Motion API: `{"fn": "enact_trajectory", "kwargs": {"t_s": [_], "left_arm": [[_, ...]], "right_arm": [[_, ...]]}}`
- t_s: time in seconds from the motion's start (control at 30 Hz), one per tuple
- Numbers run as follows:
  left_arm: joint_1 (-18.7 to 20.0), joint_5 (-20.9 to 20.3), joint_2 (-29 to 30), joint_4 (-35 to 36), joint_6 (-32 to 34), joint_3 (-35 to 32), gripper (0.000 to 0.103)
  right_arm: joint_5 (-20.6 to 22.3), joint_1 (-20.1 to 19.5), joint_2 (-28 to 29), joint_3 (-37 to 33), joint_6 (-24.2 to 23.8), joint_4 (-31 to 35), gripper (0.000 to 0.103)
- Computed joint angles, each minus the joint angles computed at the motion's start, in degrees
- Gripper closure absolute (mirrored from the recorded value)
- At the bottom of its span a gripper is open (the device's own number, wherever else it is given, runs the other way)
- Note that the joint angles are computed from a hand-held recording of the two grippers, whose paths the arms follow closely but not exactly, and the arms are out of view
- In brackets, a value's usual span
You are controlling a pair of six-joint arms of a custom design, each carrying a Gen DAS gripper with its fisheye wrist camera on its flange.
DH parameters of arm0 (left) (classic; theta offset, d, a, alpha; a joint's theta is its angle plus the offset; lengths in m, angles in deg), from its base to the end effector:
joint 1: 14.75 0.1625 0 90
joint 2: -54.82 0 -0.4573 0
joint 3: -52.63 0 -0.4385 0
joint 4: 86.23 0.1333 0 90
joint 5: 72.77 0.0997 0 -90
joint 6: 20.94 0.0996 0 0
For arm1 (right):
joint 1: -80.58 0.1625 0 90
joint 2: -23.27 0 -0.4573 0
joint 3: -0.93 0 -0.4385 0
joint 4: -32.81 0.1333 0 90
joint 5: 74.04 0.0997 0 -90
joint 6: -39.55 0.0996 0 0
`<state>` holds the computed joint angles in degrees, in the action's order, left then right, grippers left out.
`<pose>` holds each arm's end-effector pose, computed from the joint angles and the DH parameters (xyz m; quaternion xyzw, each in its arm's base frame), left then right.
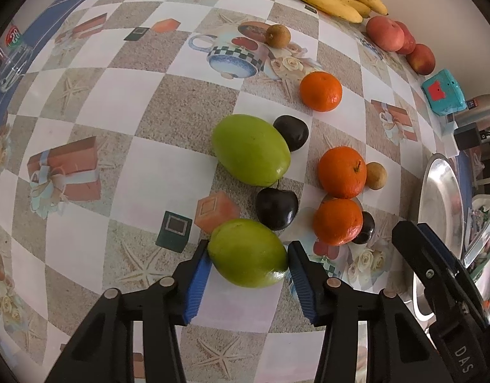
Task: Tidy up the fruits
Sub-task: 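Grasp the orange with the right tool while the left tool holds the green fruit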
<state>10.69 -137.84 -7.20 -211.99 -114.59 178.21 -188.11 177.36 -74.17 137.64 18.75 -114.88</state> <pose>-0.3364 -0.3541 0.0473 -0.1878 0.9305 -0.1614 0.2699 0.1397 -0.3898 0.2836 0.1977 -0.9455 0.1302 0.2234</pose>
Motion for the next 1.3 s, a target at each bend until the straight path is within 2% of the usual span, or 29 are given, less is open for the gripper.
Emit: {"fn": "enact_trajectory", "kwargs": {"t_s": [0.2,0.4,0.6,0.73,0.87,1.03,1.3], "left_arm": [[0.14,-0.03,0.05,-0.08,-0.12,0.04,0.052],[-0.36,1.29,-3.42,0.62,-5.31,2.16,0.052],[-1.91,4.79,-8.00,3.59,-10.90,3.95,0.052],[-2.50,6.38,-10.56,6.09,-14.17,4.70,0.052],[-2.68,6.17,-12.04,6.63,-16.14,5.42,0.052],[-2.74,5.69,-12.28,6.17,-16.54,5.68,0.052],[-2.64,5.37,-12.28,6.03,-16.67,5.73,0.052]], "right_arm": [[-0.12,-0.17,0.19,0.00,0.39,0.48,0.041],[0.54,0.46,0.53,-0.03,1.04,0.41,0.041],[0.61,2.29,1.97,0.12,1.30,0.74,0.047],[-0.70,3.81,3.58,0.48,0.75,-0.25,0.048],[-2.99,5.35,5.53,0.87,-0.16,-1.98,0.050],[-7.08,7.07,8.42,1.22,-2.10,-4.67,0.051],[-11.28,8.42,11.41,1.92,-5.52,-8.46,0.054]]}}
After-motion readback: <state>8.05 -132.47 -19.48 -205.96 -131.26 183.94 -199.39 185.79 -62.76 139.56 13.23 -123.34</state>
